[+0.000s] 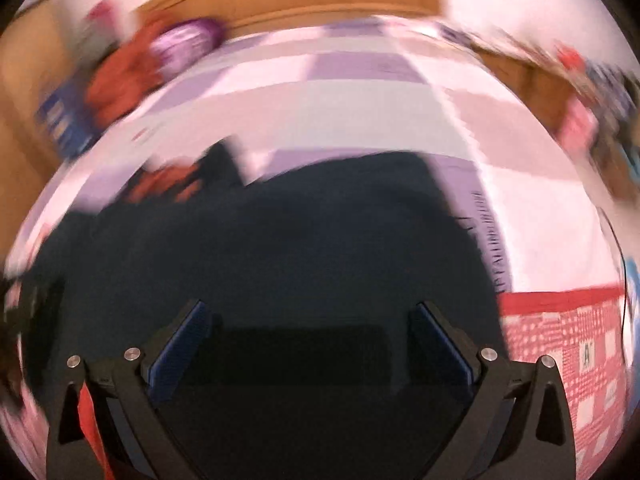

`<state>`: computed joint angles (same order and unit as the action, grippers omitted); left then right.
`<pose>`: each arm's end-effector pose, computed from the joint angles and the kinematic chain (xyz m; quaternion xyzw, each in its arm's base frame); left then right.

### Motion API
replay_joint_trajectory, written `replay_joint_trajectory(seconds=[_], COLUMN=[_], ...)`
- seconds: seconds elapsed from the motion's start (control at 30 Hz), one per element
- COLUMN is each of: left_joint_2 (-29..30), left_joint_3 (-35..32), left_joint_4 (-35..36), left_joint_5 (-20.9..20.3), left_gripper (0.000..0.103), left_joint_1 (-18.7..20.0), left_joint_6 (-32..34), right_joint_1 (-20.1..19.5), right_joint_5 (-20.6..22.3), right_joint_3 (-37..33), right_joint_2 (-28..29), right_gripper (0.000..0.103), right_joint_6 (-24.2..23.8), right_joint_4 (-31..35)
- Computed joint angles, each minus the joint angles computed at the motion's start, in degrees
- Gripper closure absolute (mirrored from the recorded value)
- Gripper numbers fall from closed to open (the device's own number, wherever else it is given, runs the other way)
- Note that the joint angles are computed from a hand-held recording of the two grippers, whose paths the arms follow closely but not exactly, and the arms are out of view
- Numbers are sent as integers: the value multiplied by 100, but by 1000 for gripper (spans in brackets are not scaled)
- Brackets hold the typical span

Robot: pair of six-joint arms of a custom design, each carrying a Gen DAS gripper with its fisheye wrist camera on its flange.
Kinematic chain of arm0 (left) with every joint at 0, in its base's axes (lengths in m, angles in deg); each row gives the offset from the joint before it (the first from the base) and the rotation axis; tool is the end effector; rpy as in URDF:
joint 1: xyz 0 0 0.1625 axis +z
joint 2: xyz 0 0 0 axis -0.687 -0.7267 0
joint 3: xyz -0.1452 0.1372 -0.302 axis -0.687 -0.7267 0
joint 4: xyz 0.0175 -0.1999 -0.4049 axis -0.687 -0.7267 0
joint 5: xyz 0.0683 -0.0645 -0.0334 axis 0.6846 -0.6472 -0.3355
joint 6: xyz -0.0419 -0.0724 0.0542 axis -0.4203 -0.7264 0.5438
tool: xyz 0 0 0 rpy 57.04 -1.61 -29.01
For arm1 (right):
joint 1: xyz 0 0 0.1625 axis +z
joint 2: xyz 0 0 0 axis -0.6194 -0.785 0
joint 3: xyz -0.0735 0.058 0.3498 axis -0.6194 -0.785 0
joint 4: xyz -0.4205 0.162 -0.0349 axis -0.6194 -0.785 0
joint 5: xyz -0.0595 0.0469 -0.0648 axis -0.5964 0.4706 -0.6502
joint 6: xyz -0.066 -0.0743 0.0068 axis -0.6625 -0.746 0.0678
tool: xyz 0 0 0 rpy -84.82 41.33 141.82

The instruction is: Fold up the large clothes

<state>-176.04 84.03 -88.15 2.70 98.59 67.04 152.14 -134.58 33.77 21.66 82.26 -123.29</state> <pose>-0.0176 -0.4060 0.3250 0.1983 0.8449 -0.2761 0.4129 0.2888 -0.4796 0.0562 0.1663 -0.9030 0.2679 0.2919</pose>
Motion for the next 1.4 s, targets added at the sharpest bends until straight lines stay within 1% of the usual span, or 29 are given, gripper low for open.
replay_joint_trajectory(seconds=[0.03, 0.07, 0.1, 0.13, 0.2, 0.27, 0.3, 0.37, 0.47, 0.5, 0.53, 0.57, 0.63, 0.67, 0.7, 0.73, 0.8, 0.83, 0.87, 0.9, 0.97, 1.0, 1.03, 1.1, 1.17, 1.23, 1.3, 1.37, 1.4], left_joint_2=[-263, -338, -355, -258, 217, 600, 861, 1125, 1104, 1009, 991, 891, 388, 138, -77, -261, -702, -979, -1148, -1437, -1702, -1777, -1787, -1705, -1534, -1278, -1261, -1436, -1564], left_joint_3=[164, 220, 297, 279, 72, -207, -388, -584, -678, -635, -599, -616, -679, -656, -574, -466, -152, -28, 21, 130, 317, 373, 446, 660, 871, 961, 967, 978, 980], left_joint_4=[183, 231, 154, 12, -542, -846, -1117, -1506, -1747, -1946, -2107, -2069, -1511, -1311, -1196, -1077, -805, -456, -238, 117, 466, 650, 845, 1099, 1140, 1280, 1120, 1149, 1242], left_joint_5=[4, -20, -42, -86, -233, -287, -190, 18, 179, 280, 520, 597, 304, 170, 181, 326, 710, 757, 694, 539, 385, 222, -51, -319, -458, -370, -444, -217, -43], left_gripper=[27, 27, 27, 23, 19, 17, 17, 17, 17, 17, 17, 17, 17, 17, 17, 18, 22, 22, 22, 22, 22, 22, 22, 22, 21, 19, 14, 13, 12], left_joint_1=[-80, -85, -36, 35, 360, 600, 756, 994, 1305, 1391, 1428, 1532, 1810, 1858, 1819, 1710, 1374, 1179, 1052, 785, 282, 89, -137, -550, -788, -753, -426, -265, -202], left_joint_6=[-52, -51, 30, 134, 324, 244, 272, 410, 688, 1006, 1149, 1130, 558, 380, 324, 338, 363, 182, 57, -186, -467, -648, -857, -1107, -1073, -1233, -1285, -1338, -1331], right_joint_1=[103, 203, 270, 347, 372, 240, 192, 94, -43, -131, -220, -316, -436, -484, -483, -454, -300, -180, -45, 66, 337, 476, 580, 766, 914, 949, 872, 717, 611], right_joint_5=[148, 211, 194, 136, -140, -194, -355, -625, -1199, -1318, -1388, -1509, -1606, -1495, -1435, -1312, -1133, -997, -862, -806, -645, -471, -362, -197, -29, 11, -195, -411, -644], right_joint_3=[157, 233, 216, 190, -153, -661, -974, -1494, -1765, -1702, -1574, -1373, -1025, -723, -500, -156, 320, 559, 743, 805, 954, 956, 855, 645, 379, 170, 175, 353, 535], right_joint_2=[-17, 31, 125, 316, 766, 1097, 1314, 1631, 1640, 1498, 1326, 1089, 655, 335, 139, -98, -344, -464, -526, -481, -394, -295, -137, 194, 573, 877, 1003, 890, 734], right_gripper=[0, 0, 0, 0, 0, 0, 0, 0, 0, 0, 0, 0, 0, 0, 0, 0, 0, 0, 0, 0, 0, 0, 0, 0, 0, 0, 0, 0, 0], right_joint_6=[-188, -350, -450, -686, -920, -797, -842, -1058, -644, -456, -326, -126, 199, 413, 459, 311, -67, -205, -344, -394, -448, -384, -325, -313, -281, -228, -316, -415, -509], right_joint_4=[-18, 68, 115, 85, 114, 218, 144, 36, 75, 87, 87, 84, 142, 143, 62, -218, -604, -665, -714, -771, -913, -864, -778, -709, -578, -392, -410, -569, -778])
